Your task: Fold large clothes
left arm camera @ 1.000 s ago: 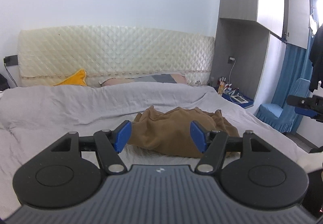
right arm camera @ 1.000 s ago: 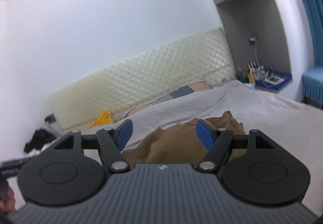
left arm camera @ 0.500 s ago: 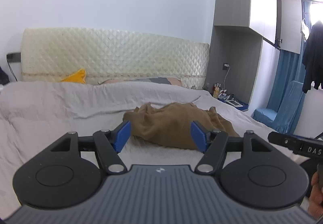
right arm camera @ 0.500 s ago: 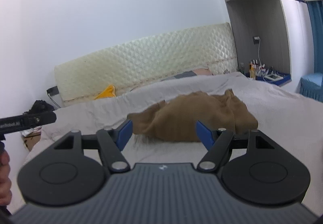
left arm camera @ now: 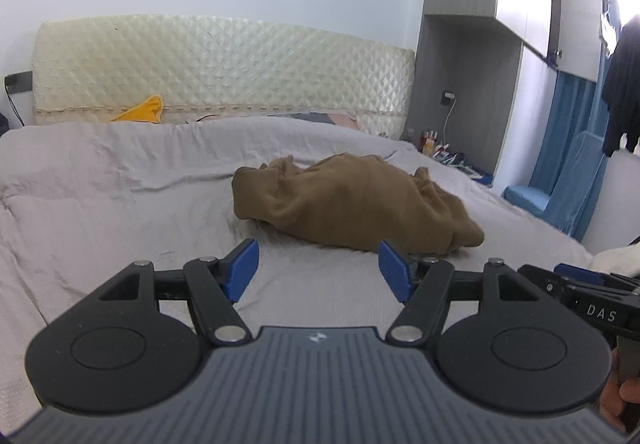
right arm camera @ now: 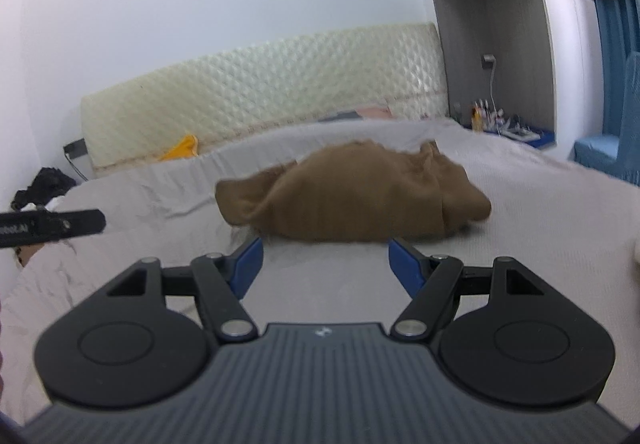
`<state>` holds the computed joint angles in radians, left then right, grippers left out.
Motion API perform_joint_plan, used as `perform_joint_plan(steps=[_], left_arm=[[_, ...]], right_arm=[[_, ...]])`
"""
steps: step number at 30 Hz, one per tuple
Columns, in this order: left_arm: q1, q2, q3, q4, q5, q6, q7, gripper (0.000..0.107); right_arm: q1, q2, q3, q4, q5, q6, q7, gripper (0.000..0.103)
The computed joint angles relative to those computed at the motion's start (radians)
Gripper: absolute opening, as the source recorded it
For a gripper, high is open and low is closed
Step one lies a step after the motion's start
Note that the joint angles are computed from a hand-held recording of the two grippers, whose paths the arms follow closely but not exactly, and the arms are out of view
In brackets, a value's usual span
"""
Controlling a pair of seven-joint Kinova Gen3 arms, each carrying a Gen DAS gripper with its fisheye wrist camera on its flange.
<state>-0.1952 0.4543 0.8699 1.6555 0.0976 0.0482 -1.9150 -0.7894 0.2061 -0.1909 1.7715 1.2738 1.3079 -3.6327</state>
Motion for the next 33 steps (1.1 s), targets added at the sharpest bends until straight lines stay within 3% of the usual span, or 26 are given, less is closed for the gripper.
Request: perform_joint_plan(steps=[7,11,15,33], left_arm=[[0.082,0.016,-0.089,-0.021,-0.006,0.008,0.016,0.071],[0.18,0.007,-0.207,-0.024,-0.005,0.002,0.027,0.071],[0.232,0.007,-0.268,-0.025,-0.018,-0.006,0.042,0.072],[0.251,0.002,-0.289,-0.022,-0.072,-0.03,0.129,0.077]], right_arm=[[-0.018,0.05,0.014,-0.023,-0.009,0.033,0.014,0.072],[-0.019,0.059,0.024,-0.026,-0.017,0.019,0.019,0.072],[-0.022,0.067,0.032,-0.031,-0.022,0.019,0.013,0.072],[-0.029,0.074,0.04,-0.037,-0.032,0.022,0.004,0.072]])
